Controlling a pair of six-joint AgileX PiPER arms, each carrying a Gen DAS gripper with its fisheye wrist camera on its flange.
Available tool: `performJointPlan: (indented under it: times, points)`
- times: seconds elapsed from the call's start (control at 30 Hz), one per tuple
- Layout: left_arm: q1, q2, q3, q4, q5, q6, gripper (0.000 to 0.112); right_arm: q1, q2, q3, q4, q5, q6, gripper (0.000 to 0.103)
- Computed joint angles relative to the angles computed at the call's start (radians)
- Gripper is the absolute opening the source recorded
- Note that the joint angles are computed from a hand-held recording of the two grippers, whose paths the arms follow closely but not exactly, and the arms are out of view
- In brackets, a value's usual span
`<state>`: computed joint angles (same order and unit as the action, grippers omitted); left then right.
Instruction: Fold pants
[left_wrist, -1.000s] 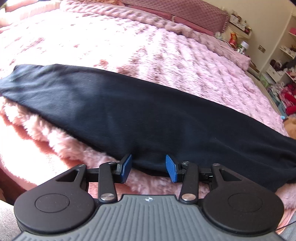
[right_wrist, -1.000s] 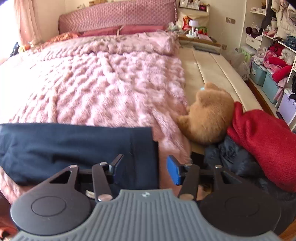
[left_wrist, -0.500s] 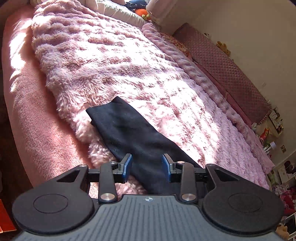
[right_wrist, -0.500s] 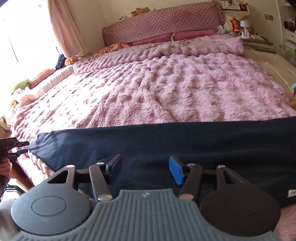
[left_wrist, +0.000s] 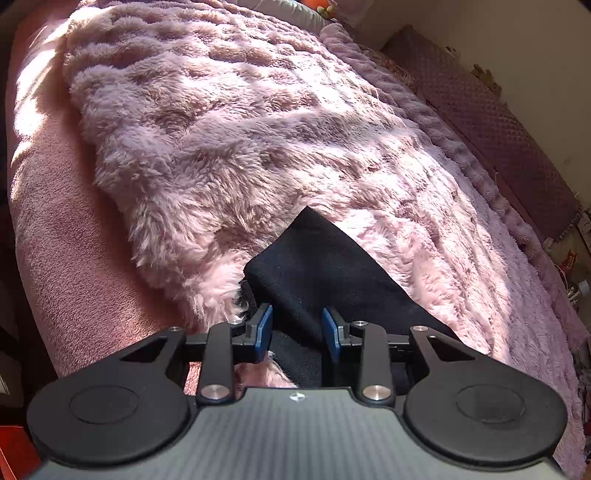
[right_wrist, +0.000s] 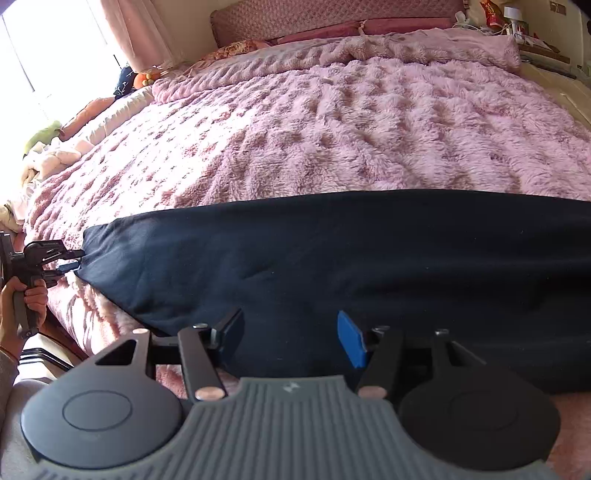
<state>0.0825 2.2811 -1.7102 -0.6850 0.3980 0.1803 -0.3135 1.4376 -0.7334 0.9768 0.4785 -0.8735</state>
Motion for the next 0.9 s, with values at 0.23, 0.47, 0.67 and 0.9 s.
performJointPlan:
  times: [0.23,0.47,0.67,0.9]
  points:
    - [0.071,-0.039,0.095,-0.362,0.049,0.29,0.038,0.046,0.041,0.005,-0.004,-0.018,0.008,0.053]
    - [0.173,-0.007,0.123,-0.664,0.204,0.393,0.036,0.047,0.046,0.021,0.031,-0.021,-0.053,0.053]
    - [0.169,-0.024,0.128,-0.581,0.182,0.314,0.035,0.042,0.063,0.019,0.056,-0.018,-0.078,0.054]
    - [0.201,-0.014,0.157,-0.771,0.231,0.432,0.037,0.061,0.073,0.021,0.065,-0.035,-0.097,0.055]
